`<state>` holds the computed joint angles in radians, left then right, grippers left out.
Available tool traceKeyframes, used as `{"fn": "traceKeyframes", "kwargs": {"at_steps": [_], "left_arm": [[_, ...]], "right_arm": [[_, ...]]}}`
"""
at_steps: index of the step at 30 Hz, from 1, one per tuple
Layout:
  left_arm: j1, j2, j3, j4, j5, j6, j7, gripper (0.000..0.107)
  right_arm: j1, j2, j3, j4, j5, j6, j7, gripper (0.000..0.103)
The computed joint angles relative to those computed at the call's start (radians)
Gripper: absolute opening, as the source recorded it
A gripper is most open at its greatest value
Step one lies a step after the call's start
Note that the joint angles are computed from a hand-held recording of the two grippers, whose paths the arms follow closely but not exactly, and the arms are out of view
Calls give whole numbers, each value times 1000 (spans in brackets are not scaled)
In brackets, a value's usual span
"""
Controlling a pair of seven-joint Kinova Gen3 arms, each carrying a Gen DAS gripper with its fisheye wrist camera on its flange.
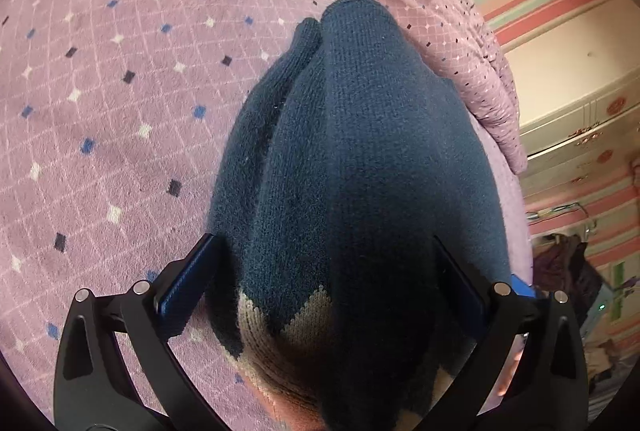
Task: Fold small clothes
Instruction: 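Grasp the folded sweater bundle again with the left gripper, then lift the bundle with the left gripper and fold it over on itself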
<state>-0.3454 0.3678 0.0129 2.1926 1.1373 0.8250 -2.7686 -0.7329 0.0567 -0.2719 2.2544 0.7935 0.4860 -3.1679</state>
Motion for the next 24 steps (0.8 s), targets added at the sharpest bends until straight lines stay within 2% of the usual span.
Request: {"fn": "traceKeyframes", "kwargs": {"at_steps": [3, 5, 7, 9, 11, 13, 15, 16, 18, 19, 21, 24], "left_arm": [[50, 18, -92, -16, -2, 66, 34, 100], [65, 20, -118, -18, -9, 85, 37, 100], [37, 53, -118, -22, 6, 137, 6, 100], [-38, 133, -90, -28, 54, 218, -36, 100], [-129, 225, -37, -43, 80, 299, -30, 100], [-163, 270, -41, -62, 84, 358, -17, 100], [-123, 240, -83, -69, 63, 360, 5, 100], [-79, 198, -109, -80, 35, 338, 24, 100], [-41, 147, -118, -105, -44, 285, 57, 100], [-49, 150, -107, -111, -67, 282, 94, 100], [-122, 211, -58, -129, -65, 324, 119, 100], [-244, 286, 17, -116, -20, 387, 46, 100]], "right_arm": [[2, -5, -2, 1, -9, 0, 20, 101], [5, -12, -3, 7, -9, -4, 20, 101], [7, -16, -6, 13, -4, -1, 4, 101], [19, -18, -3, 22, -18, -18, 5, 101], [29, -21, -1, 29, -26, -32, 6, 101], [32, -29, -4, 37, -12, -39, -13, 101], [38, -35, -8, 40, -15, -41, -5, 101], [42, -39, -10, 41, -24, -42, 7, 101], [51, -48, -14, 47, -27, -48, 18, 101], [55, -51, -17, 49, -28, -47, 22, 101], [63, -57, -21, 54, -33, -49, 26, 101], [75, -67, -29, 61, -29, -52, 19, 101]]}}
